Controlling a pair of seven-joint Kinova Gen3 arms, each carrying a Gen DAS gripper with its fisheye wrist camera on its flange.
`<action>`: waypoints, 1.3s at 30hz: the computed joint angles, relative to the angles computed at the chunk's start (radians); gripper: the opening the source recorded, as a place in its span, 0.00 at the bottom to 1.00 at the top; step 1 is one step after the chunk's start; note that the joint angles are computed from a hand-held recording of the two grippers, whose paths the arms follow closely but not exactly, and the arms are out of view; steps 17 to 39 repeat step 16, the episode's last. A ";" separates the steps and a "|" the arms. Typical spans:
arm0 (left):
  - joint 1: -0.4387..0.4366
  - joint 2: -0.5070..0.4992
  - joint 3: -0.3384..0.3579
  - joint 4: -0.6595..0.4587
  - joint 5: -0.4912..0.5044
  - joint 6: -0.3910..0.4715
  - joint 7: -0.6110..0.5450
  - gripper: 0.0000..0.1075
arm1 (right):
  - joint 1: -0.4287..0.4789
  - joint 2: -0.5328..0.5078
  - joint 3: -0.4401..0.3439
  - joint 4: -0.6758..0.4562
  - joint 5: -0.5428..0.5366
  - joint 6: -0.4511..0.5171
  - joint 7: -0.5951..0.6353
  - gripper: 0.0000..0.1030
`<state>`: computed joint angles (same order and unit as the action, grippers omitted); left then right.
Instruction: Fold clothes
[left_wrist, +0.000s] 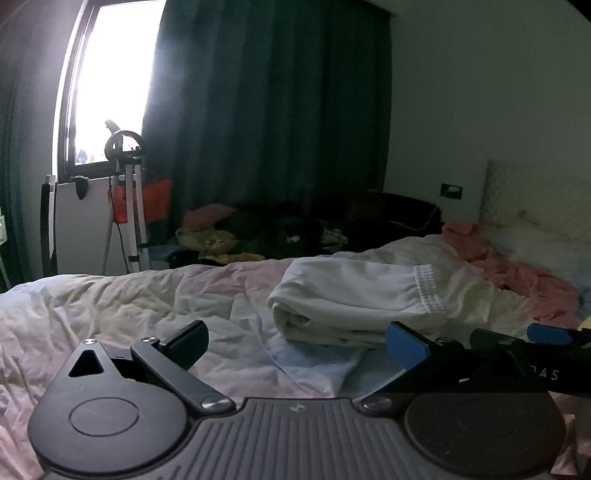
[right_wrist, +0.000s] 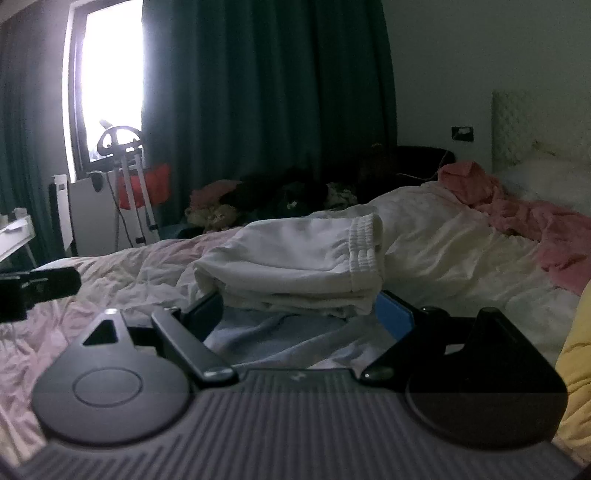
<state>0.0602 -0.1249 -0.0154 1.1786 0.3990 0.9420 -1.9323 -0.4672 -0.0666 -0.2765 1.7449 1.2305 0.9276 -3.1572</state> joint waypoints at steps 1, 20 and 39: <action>0.000 -0.001 0.001 0.001 -0.002 -0.002 0.001 0.96 | -0.001 0.000 -0.001 0.001 0.002 0.003 -0.003 0.88; -0.001 -0.005 0.000 0.013 -0.014 -0.016 0.015 0.96 | -0.003 0.011 0.007 -0.011 -0.015 0.010 0.005 0.88; -0.001 -0.005 0.000 0.013 -0.014 -0.016 0.015 0.96 | -0.003 0.011 0.007 -0.011 -0.015 0.010 0.005 0.88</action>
